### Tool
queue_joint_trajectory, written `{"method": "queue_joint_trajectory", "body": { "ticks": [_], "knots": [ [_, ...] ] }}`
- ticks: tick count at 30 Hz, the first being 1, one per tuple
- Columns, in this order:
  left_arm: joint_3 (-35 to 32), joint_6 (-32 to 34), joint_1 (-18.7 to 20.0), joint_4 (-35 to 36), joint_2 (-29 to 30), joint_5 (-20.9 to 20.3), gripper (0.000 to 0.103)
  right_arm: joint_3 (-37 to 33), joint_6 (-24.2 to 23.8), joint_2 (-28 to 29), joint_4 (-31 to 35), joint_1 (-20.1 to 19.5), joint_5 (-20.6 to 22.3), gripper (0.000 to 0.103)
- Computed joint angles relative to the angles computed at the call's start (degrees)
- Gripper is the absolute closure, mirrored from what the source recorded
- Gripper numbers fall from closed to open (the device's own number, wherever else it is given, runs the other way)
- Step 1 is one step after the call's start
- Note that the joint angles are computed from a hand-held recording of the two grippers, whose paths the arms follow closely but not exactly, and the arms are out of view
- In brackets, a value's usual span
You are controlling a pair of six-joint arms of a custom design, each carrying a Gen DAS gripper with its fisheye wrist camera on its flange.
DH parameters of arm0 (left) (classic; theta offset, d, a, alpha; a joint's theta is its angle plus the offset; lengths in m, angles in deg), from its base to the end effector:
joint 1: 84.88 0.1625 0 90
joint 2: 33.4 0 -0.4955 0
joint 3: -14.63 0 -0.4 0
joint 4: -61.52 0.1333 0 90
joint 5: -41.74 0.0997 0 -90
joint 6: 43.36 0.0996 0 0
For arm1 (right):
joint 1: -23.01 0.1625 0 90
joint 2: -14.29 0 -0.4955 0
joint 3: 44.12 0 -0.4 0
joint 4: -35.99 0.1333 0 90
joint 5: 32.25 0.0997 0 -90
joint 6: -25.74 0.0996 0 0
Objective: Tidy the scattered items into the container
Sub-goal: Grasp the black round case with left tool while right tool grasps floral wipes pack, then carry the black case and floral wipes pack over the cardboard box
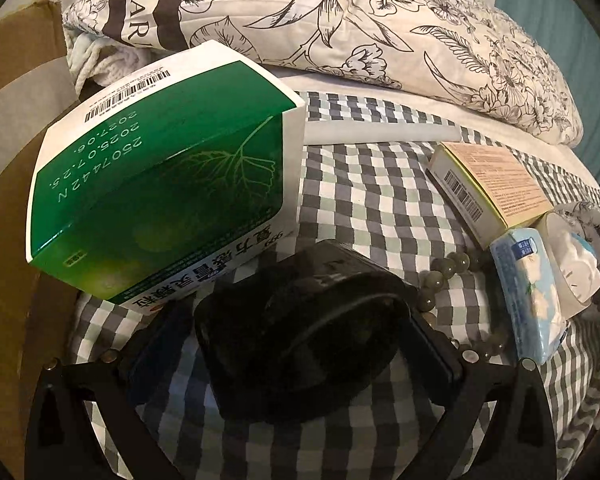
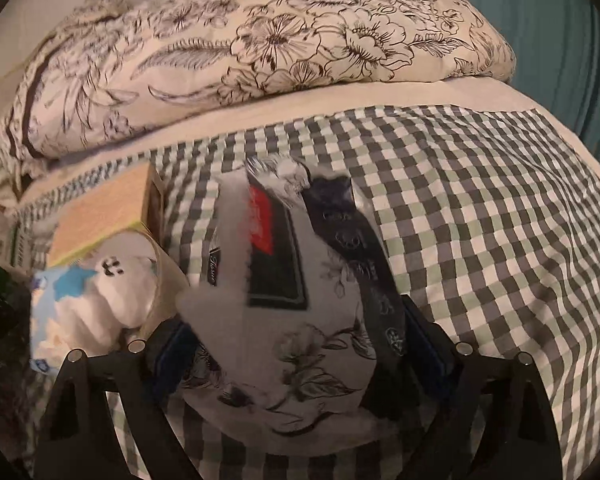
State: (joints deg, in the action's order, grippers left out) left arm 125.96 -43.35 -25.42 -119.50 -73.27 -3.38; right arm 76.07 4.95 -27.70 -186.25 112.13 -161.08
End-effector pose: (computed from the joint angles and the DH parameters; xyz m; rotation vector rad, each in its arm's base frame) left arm -0.1423 -0.6418 0.0678 0.4659 2.3525 -0.6579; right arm 0.0621 -0.5725 0.1376 -0.0090 -2.1887 0.9363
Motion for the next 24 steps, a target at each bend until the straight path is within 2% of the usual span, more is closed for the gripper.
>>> {"method": "queue_joint_trajectory", "body": {
  "ticks": [5, 6, 7, 8, 9, 11, 12, 14, 16, 19, 22, 24],
  "knots": [
    [0.27, 0.38, -0.35, -0.93, 0.32, 0.82, 0.0, 0.06, -0.52, 0.27, -0.96, 0.18, -0.54, 0.012],
    [0.41, 0.58, -0.49, -1.1, 0.3, 1.09, 0.001, -0.19, -0.93, 0.52, -1.21, 0.37, -1.06, 0.012],
    [0.61, 1.16, -0.55, -1.76, 0.29, 0.87, 0.009, -0.42, -1.6, 0.98, -2.04, 0.68, -2.02, 0.015],
    [1.14, 2.22, -0.76, -3.36, 0.26, 0.61, 0.016, -0.67, -2.15, 1.3, -2.66, 0.95, -2.57, 0.024],
    [1.56, 3.01, -1.02, -4.65, 0.26, 0.66, 0.022, -0.62, -2.73, 1.44, -3.43, 1.08, -2.59, 0.029],
    [2.04, 3.37, -1.37, -3.41, -0.3, 0.2, 0.022, 0.07, -3.14, 1.25, -4.46, 1.15, -1.56, 0.047],
    [2.36, 4.18, -1.51, -3.2, -0.58, -0.02, 0.023, 0.68, -2.67, 0.8, -4.15, 1.02, -0.53, 0.05],
    [3.6, 3.96, -2.0, -2.31, -1.88, -0.82, 0.023, 3.11, -0.22, -1.37, -2.57, 0.37, 3.75, 0.066],
    [5.44, 3.81, -2.96, -3.22, -3.14, -1.31, 0.023, 5.18, 1.3, -2.74, -2.24, 0.45, 5.35, 0.069],
    [7.92, 3.74, -5.2, -4.61, -4.6, 0.08, 0.023, 7.92, 1.26, -3.58, -4.33, 1.86, 4.35, 0.07],
    [10.82, 1.73, -7.67, -5.39, -7.49, -1.42, 0.023, 11.24, 3.38, -5.37, -6.61, 3.53, 4.57, 0.07],
    [12.44, -0.79, -9.33, -3.52, -9.72, -1.9, 0.023, 13.07, 4.66, -6.66, -7.39, 5.27, 4.04, 0.07]
  ]
}}
